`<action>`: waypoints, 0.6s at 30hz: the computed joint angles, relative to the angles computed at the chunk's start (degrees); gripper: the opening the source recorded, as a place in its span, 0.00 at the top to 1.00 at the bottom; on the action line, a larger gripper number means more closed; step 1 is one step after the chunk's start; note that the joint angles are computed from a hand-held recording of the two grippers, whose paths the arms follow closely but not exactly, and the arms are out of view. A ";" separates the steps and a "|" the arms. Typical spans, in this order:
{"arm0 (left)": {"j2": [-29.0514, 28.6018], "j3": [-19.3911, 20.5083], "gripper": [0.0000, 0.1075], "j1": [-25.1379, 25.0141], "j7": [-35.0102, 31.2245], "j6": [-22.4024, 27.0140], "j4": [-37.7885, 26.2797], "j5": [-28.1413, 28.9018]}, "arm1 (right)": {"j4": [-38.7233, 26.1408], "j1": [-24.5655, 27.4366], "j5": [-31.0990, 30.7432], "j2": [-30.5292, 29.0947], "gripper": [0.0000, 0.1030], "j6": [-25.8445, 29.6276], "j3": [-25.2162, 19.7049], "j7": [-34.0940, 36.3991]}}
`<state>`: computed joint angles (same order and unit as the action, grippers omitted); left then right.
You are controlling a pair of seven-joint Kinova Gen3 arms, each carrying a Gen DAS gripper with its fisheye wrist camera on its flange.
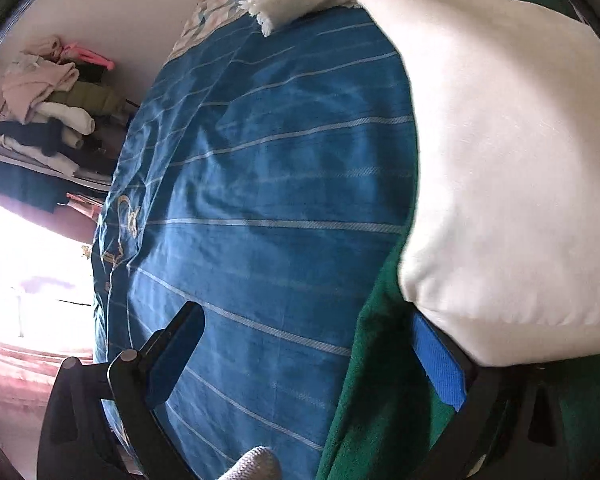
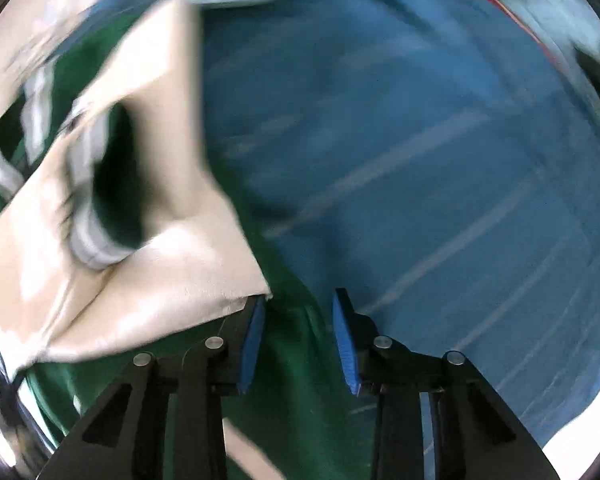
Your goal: Fold large clothes
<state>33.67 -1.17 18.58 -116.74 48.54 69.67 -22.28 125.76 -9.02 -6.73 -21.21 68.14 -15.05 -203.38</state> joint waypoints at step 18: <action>6.37 2.25 0.04 -3.87 -2.29 16.45 -14.21 7.72 | -2.98 1.25 -2.22 2.68 0.58 7.48 2.47 4.89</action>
